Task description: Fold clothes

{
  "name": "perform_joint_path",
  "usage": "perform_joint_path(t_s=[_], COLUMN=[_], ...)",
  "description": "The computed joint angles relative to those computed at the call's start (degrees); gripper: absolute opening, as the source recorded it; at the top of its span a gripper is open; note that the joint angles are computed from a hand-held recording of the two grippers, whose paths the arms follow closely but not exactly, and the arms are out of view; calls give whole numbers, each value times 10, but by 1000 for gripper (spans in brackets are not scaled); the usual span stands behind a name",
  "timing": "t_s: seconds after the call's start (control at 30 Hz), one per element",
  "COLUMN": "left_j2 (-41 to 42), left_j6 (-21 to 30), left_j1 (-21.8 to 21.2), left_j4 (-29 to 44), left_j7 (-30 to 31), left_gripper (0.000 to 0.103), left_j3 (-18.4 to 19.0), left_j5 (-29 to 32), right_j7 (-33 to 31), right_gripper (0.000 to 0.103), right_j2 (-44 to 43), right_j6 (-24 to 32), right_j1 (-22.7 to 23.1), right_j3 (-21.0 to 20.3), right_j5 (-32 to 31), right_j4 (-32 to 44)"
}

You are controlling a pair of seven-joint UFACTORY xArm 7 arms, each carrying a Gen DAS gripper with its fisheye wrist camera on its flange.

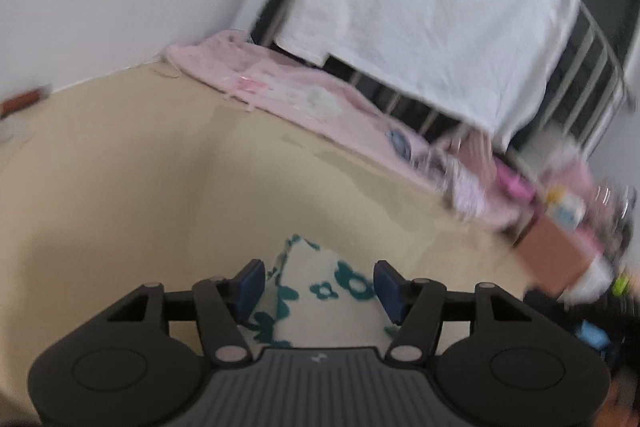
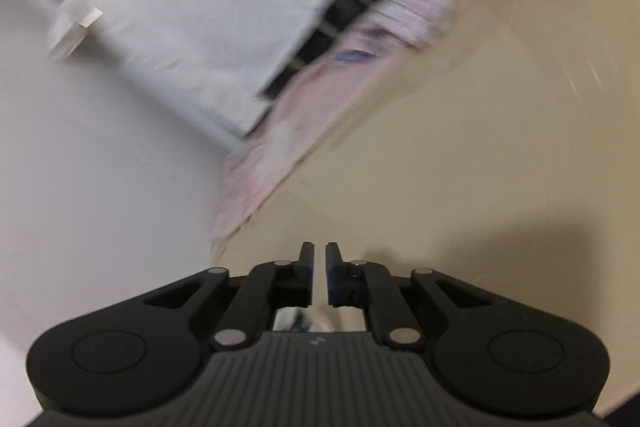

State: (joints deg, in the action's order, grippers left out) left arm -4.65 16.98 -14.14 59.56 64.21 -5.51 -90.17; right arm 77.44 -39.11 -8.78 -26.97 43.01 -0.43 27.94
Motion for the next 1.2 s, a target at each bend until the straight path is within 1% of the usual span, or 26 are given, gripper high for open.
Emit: perform_joint_path(t_s=[0.03,0.07,0.1,0.13,0.17,0.2,0.23,0.27,0.33,0.4,0.43,0.47,0.5,0.53,0.57,0.6,0.63,0.67,0.77,0.83,0.87,0.9,0.97,1.0,1.1,1.2], left_j2=[-10,-19,-25,-28,-31,-32,-32,-31,-34,-40,-39,-37,-35,-33,-34,-37,-41,-46,-57,-62,-64,-65,-63,-63,-70,-76], left_j6=[0,-9,6,31,56,82,111,139,165,175,181,187,193,198,187,169,151,134,128,133,136,139,150,157,138,124], left_j1=[3,5,9,13,17,22,24,27,35,43,46,48,50,50,47,43,38,32,23,22,22,22,22,20,11,2], left_j4=[-6,-13,-20,-25,-29,-31,-34,-38,-47,-53,-52,-49,-46,-44,-44,-45,-48,-52,-57,-57,-58,-58,-56,-57,-69,-71], left_j7=[-5,-15,-39,-65,-87,-106,-111,-101,-78,-75,-79,-85,-91,-93,-89,-83,-74,-64,-38,-35,-35,-35,-54,-57,-38,-12], left_gripper=[59,59,60,62,64,64,64,65,70,77,76,76,73,72,67,66,65,63,63,69,75,75,72,68,65,54], left_j3=[3,4,10,17,24,31,39,47,53,54,54,53,53,51,44,35,29,25,31,40,44,48,48,48,41,35], left_j5=[1,10,34,61,85,105,102,81,49,45,49,56,63,71,80,88,97,104,126,124,121,119,134,136,114,114], right_j7=[-19,-33,-33,-33,-32,-32,-28,-16,-11,-13,-12,-6,-5,-14,-22,-22,-22,-19,-17,-12,-9,-7,-4,-3,4,8], right_gripper=[33,57,63,63,54,39,23,23,23,24,31,46,48,36,11,8,8,7,7,9,10,10,11,11,11,9], right_j2=[-16,-26,-19,-12,-4,8,37,51,55,25,10,-1,6,30,53,75,94,97,94,87,84,78,69,71,81,84], right_j6=[29,55,60,65,70,74,65,51,27,43,51,54,51,51,51,44,39,39,65,70,71,70,68,67,63,60], right_j1=[19,35,36,36,35,34,33,19,18,40,48,51,54,71,88,85,80,61,39,47,50,60,77,78,68,62], right_j3=[-2,-2,9,21,33,45,49,59,54,31,21,15,10,-8,-26,-24,-21,-4,16,6,2,-8,-25,-25,-12,-4], right_j5=[-15,-32,-42,-53,-63,-74,-78,-79,-79,-73,-71,-68,-68,-70,-71,-71,-70,-72,-84,-90,-92,-92,-91,-92,-95,-97], right_j4=[8,17,24,32,41,49,53,54,46,37,33,30,31,35,39,45,51,57,77,76,74,68,56,55,58,59])
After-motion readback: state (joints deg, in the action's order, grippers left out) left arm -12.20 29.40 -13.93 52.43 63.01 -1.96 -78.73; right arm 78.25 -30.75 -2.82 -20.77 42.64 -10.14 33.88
